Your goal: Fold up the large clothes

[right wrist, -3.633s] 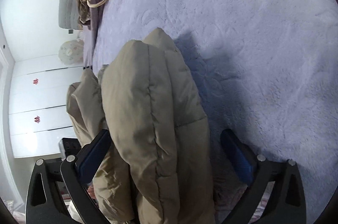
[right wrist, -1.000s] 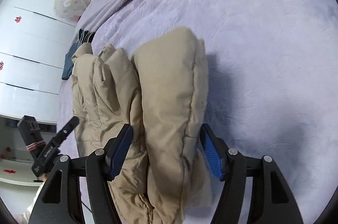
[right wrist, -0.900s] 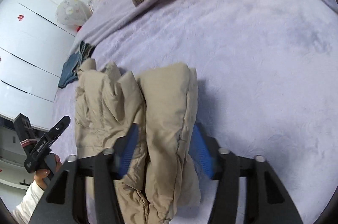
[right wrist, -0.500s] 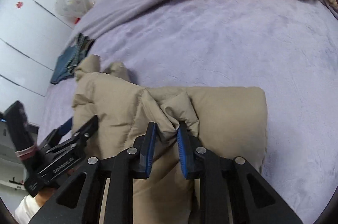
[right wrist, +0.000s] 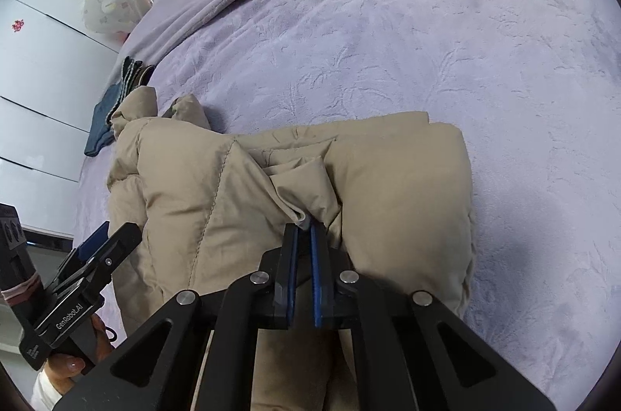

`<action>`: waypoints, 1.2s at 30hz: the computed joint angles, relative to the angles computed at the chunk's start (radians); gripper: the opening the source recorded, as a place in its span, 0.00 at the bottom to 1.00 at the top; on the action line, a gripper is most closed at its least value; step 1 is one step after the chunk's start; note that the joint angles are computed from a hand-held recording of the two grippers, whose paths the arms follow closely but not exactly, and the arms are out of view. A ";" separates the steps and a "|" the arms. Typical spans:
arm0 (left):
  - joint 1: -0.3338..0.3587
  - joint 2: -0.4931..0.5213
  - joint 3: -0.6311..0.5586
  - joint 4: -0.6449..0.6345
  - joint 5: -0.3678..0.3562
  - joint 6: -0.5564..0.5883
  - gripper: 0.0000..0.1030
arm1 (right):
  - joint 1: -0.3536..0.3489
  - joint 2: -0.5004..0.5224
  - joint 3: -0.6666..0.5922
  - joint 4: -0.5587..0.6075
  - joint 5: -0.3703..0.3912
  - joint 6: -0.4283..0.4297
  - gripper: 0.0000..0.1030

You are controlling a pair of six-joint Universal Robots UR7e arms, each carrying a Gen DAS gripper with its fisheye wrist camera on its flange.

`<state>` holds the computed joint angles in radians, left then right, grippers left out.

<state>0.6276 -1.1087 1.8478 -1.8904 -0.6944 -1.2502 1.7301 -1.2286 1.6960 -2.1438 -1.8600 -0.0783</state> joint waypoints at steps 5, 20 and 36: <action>-0.052 -0.044 0.023 0.119 -0.034 -0.103 0.90 | 0.035 -0.071 0.037 0.039 0.002 -0.045 0.07; -0.183 -0.153 0.159 0.198 -0.217 -0.347 0.94 | 0.070 -0.281 0.240 0.121 -0.074 -0.012 0.09; -0.248 -0.207 0.163 0.288 -0.289 -0.398 1.00 | 0.091 -0.260 0.237 0.221 -0.176 0.144 0.09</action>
